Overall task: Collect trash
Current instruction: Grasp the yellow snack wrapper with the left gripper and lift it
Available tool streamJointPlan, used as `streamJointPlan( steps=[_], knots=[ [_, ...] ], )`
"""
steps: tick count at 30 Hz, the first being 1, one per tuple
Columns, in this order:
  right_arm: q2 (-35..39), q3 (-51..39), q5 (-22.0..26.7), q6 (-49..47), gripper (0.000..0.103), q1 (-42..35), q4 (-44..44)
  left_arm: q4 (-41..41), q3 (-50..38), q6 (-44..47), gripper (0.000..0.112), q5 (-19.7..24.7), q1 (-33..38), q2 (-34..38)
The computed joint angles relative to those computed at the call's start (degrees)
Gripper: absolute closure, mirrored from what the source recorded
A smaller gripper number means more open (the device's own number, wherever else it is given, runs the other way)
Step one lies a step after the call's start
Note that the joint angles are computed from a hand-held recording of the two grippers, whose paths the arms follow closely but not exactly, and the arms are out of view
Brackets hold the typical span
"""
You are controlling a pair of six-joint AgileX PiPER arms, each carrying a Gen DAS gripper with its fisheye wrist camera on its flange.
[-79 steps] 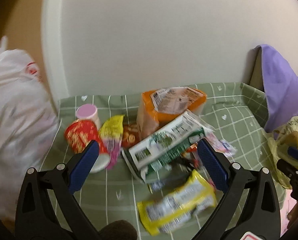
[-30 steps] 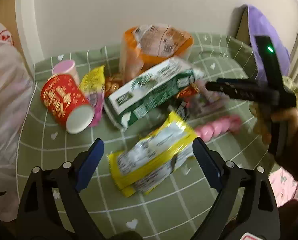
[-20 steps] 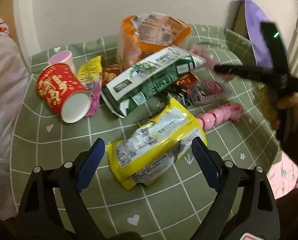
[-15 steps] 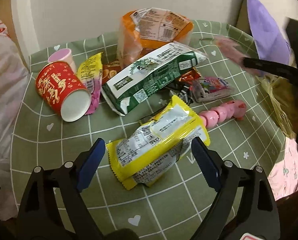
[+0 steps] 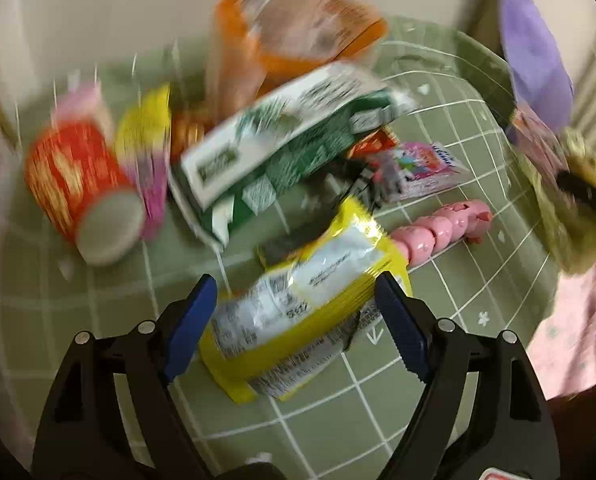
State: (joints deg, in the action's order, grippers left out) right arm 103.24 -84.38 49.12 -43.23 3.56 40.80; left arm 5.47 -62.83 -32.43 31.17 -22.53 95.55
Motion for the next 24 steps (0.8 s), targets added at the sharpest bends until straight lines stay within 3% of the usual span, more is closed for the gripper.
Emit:
streamJointPlan(
  steps=[5, 7, 11, 15, 19, 24],
  knots=[
    [-0.97, 1.62, -0.44, -0.58, 0.084, -0.34, 0.08, -8.90, 4.52, 2.75, 0.036, -3.17, -3.52, -2.78],
    [-1.31, 2.30, -0.96, -0.80, 0.084, -0.82, -0.11, -7.17, 4.63, 0.44, 0.036, -2.87, -6.50, -3.14],
    [-1.61, 2.31, -0.89, -1.40, 0.084, -1.64, 0.70, 4.35, 1.41, -5.40, 0.036, 2.73, -12.91, -3.46],
    [-2.77, 3.32, -1.02, -3.41, 0.084, -2.31, 2.23, 8.80, 0.56, -10.97, 0.036, 7.32, -14.67, -4.04],
    [-4.07, 5.44, -1.93, -5.36, 0.084, -2.64, 2.37, 11.44, 3.08, -18.86, 0.036, 7.61, -16.95, -7.15],
    [-3.52, 5.76, -0.86, -5.45, 0.084, -2.93, 1.70, 7.70, 4.46, -19.27, 0.037, 3.50, -16.91, -6.32]
  ],
)
